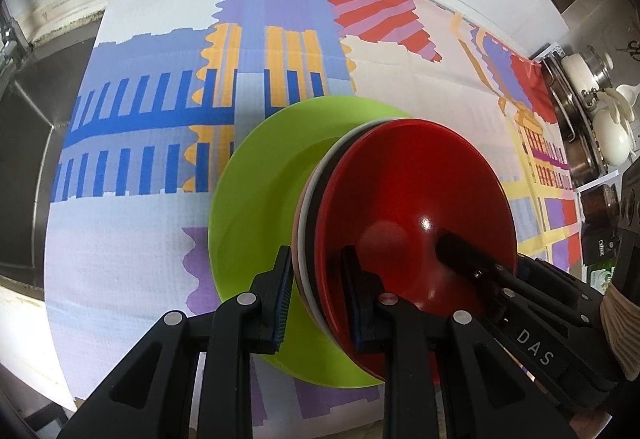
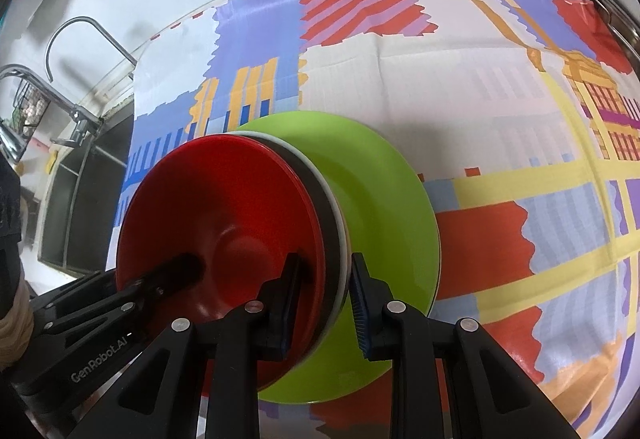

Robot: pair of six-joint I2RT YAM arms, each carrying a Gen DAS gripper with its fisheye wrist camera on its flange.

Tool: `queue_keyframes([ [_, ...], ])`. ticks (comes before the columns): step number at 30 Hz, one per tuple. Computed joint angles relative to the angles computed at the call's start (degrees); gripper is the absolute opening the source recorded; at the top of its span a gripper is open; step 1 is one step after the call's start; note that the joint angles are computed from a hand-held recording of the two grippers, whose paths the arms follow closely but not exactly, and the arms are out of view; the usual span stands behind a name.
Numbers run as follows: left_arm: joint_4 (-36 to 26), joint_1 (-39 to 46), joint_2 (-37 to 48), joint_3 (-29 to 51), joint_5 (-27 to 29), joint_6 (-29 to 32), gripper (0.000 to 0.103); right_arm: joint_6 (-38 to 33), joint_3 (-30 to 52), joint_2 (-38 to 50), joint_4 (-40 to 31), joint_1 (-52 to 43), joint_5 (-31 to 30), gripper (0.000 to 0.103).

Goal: Organize plates and bowls

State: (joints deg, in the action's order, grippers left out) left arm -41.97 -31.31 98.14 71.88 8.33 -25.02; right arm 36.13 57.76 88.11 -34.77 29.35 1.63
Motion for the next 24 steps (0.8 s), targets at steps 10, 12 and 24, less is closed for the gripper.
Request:
queue_keyframes([
  [10, 3.3, -0.9, -3.5, -3.7, -6.1, 2.3, 0.054, 1.4, -0.7, -0.8, -0.4, 1.8, 4.8, 0.04],
  [12, 4.2, -1.4, -5.1, -4.9, -8.5, 3.8, 0.057, 2.8, -2.1, -2.8, 0.1, 2.9, 7.3, 0.047],
  [24, 12.0, -13.2, -26.3, -18.9, -31.6, 0.1, 0.089, 11.1, -8.4, -18.6, -3.7, 16.4, 31.2, 0.077],
])
